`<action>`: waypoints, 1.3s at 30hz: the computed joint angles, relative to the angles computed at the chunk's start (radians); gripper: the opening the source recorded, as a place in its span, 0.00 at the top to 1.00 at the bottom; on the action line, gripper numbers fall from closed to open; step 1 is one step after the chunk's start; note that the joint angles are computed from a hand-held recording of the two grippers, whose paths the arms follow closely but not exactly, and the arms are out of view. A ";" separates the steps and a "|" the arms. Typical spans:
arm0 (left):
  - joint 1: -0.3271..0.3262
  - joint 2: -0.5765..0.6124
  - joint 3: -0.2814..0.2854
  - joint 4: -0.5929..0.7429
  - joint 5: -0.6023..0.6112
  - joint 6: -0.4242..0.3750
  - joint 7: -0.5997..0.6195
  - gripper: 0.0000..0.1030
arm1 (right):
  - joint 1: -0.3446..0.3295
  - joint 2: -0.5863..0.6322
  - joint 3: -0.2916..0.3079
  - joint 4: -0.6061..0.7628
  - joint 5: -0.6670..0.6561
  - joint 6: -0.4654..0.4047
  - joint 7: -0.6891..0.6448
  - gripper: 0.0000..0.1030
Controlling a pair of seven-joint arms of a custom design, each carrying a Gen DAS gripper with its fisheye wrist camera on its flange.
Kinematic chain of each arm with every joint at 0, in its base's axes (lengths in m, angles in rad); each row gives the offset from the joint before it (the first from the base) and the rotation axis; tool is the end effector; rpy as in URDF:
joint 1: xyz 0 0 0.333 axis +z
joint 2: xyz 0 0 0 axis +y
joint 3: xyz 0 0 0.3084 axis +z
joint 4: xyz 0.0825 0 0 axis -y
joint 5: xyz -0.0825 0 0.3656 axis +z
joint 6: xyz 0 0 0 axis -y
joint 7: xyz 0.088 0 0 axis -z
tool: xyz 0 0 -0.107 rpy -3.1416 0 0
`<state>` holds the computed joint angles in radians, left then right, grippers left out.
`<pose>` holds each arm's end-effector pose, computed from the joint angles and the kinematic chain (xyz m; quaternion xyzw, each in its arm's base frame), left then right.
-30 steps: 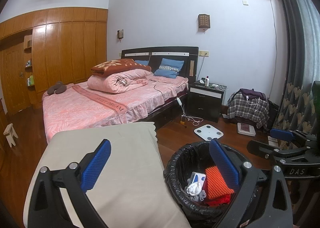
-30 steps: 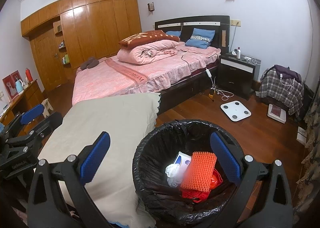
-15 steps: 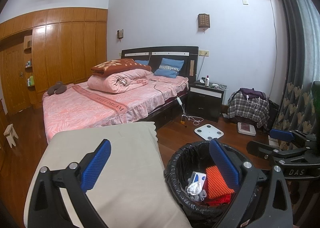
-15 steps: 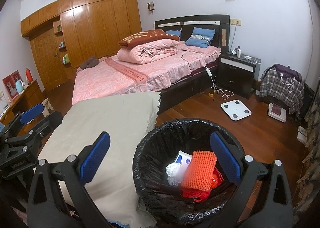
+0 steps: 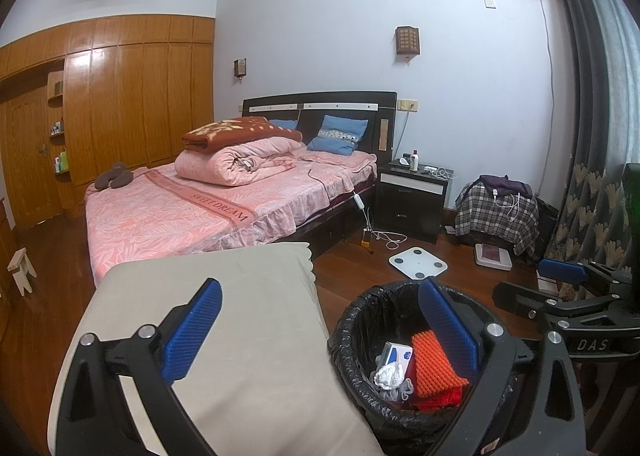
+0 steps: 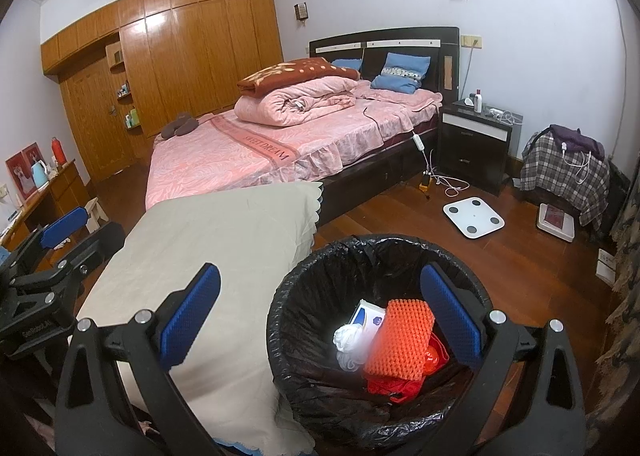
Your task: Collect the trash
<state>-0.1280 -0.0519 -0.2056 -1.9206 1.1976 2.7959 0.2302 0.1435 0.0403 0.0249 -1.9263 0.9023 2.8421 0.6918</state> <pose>0.5236 -0.2301 0.5936 -0.5991 0.5806 -0.3876 0.3922 0.5934 0.0588 0.5536 -0.7036 0.5228 -0.2242 0.4258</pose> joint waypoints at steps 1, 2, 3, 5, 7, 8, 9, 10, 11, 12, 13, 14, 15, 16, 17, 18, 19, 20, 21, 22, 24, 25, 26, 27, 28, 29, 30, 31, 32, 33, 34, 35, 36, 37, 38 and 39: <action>0.000 0.002 0.000 0.002 0.000 0.000 0.001 0.06 | 0.000 0.000 0.000 0.000 -0.001 -0.001 0.001 0.05; 0.000 0.002 0.000 0.002 -0.001 0.000 0.001 0.06 | 0.002 -0.002 0.001 -0.003 -0.006 0.003 0.004 0.05; -0.001 0.001 0.001 0.001 -0.003 0.001 0.004 0.06 | 0.000 0.000 0.000 0.000 -0.002 0.001 0.000 0.05; 0.000 -0.001 0.001 0.000 -0.004 0.000 0.005 0.06 | 0.000 -0.001 0.000 0.000 -0.002 0.000 0.001 0.05; -0.001 0.003 0.000 0.003 -0.001 -0.001 0.002 0.06 | 0.000 0.000 0.000 0.001 -0.003 -0.001 0.002 0.05; -0.001 0.002 0.000 0.003 -0.003 -0.001 0.003 0.06 | 0.001 -0.001 0.001 -0.001 -0.005 0.001 0.004 0.05; -0.001 0.003 0.000 0.003 -0.004 -0.001 0.004 0.06 | 0.001 -0.001 0.000 0.000 -0.005 0.000 0.005 0.05; -0.002 0.003 0.000 0.004 -0.004 -0.001 0.004 0.06 | 0.000 0.000 -0.001 0.002 -0.005 -0.002 0.004 0.05; -0.002 0.002 0.001 0.004 -0.003 -0.002 0.003 0.06 | 0.000 0.000 0.000 0.001 -0.005 -0.001 0.005 0.05; -0.002 0.003 0.001 0.004 -0.003 -0.001 0.004 0.06 | 0.001 -0.001 0.000 0.000 -0.007 0.000 0.008 0.05; -0.002 0.003 0.001 0.004 -0.003 -0.001 0.004 0.06 | 0.000 0.000 0.000 0.002 -0.006 -0.002 0.006 0.05; -0.002 0.003 0.001 0.004 -0.005 -0.002 0.006 0.06 | 0.000 0.000 0.000 0.002 -0.007 -0.002 0.007 0.05; -0.002 0.001 0.001 0.002 -0.006 -0.002 0.007 0.06 | 0.001 -0.001 0.001 -0.001 -0.008 0.000 0.008 0.05; -0.002 0.003 0.000 0.005 -0.004 -0.002 0.005 0.06 | 0.003 -0.004 0.002 -0.006 -0.006 0.004 0.007 0.05; -0.002 0.002 0.001 0.004 -0.006 -0.002 0.007 0.06 | 0.002 -0.002 0.001 -0.004 -0.005 0.002 0.005 0.05; -0.002 0.002 0.001 0.003 -0.007 -0.003 0.009 0.06 | 0.002 -0.001 0.001 -0.002 -0.003 0.001 0.003 0.05; -0.002 0.003 0.000 0.005 -0.007 -0.003 0.008 0.06 | 0.003 -0.003 0.002 -0.006 -0.002 0.004 0.004 0.05; -0.003 0.003 0.001 0.005 -0.007 -0.003 0.008 0.06 | 0.004 -0.001 0.002 -0.007 0.002 0.006 -0.001 0.05; -0.003 0.003 0.000 0.005 -0.007 -0.004 0.008 0.06 | 0.004 -0.002 0.002 -0.009 0.001 0.005 0.000 0.05; -0.003 0.001 0.001 0.003 -0.009 -0.004 0.009 0.06 | 0.003 -0.001 0.001 -0.006 -0.001 0.004 0.001 0.05; -0.003 0.003 0.000 0.006 -0.009 -0.004 0.010 0.06 | 0.003 -0.001 0.001 -0.005 -0.002 0.003 0.003 0.05; -0.003 0.001 0.001 0.003 -0.011 -0.004 0.012 0.06 | 0.003 0.000 0.001 -0.005 -0.002 0.003 0.002 0.05; -0.003 0.002 0.000 0.005 -0.009 -0.004 0.010 0.06 | 0.003 -0.001 0.002 -0.006 0.000 0.004 0.002 0.05; -0.003 0.004 0.000 0.007 -0.009 -0.005 0.010 0.06 | 0.003 0.000 0.001 -0.004 -0.002 0.003 0.003 0.05; -0.003 0.004 0.000 0.007 -0.008 -0.005 0.010 0.06 | 0.003 0.000 0.001 -0.004 -0.003 0.003 0.003 0.05; -0.004 0.003 0.000 0.006 -0.011 -0.005 0.012 0.06 | 0.003 0.000 0.002 -0.005 -0.004 0.003 0.005 0.05; -0.004 0.002 0.001 0.005 -0.013 -0.005 0.013 0.06 | 0.003 0.000 0.001 -0.003 -0.005 0.002 0.005 0.05; -0.004 0.004 0.000 0.007 -0.011 -0.006 0.012 0.06 | 0.004 -0.002 0.002 -0.008 -0.005 0.005 0.006 0.05; -0.004 0.004 0.000 0.007 -0.011 -0.006 0.012 0.06 | 0.004 -0.002 0.002 -0.008 -0.005 0.005 0.006 0.05; -0.004 0.004 0.000 0.008 -0.012 -0.006 0.013 0.06 | 0.003 0.001 0.001 -0.003 -0.005 0.001 0.006 0.05; -0.004 0.004 0.000 0.008 -0.013 -0.006 0.014 0.06 | 0.003 0.001 0.001 -0.002 -0.006 0.001 0.006 0.05; -0.004 0.004 0.001 0.007 -0.015 -0.006 0.016 0.06 | 0.004 -0.002 0.002 -0.006 -0.007 0.004 0.008 0.05; -0.004 0.003 0.001 0.006 -0.017 -0.005 0.017 0.06 | 0.004 -0.001 0.002 -0.005 -0.008 0.003 0.008 0.05; -0.004 0.002 0.001 0.006 -0.020 -0.005 0.020 0.06 | 0.004 -0.002 0.002 -0.006 -0.007 0.004 0.008 0.05; -0.004 0.003 0.001 0.006 -0.020 -0.003 0.021 0.06 | 0.004 0.000 0.001 -0.003 -0.007 0.002 0.008 0.05; -0.002 0.000 0.003 0.002 -0.020 0.000 0.020 0.06 | 0.003 0.001 0.001 -0.001 -0.009 0.001 0.010 0.05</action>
<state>-0.1302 -0.0516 -0.2029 -1.9187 1.1772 2.7957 0.2503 0.1467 0.0415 0.0260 -1.9274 0.8935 2.8430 0.7013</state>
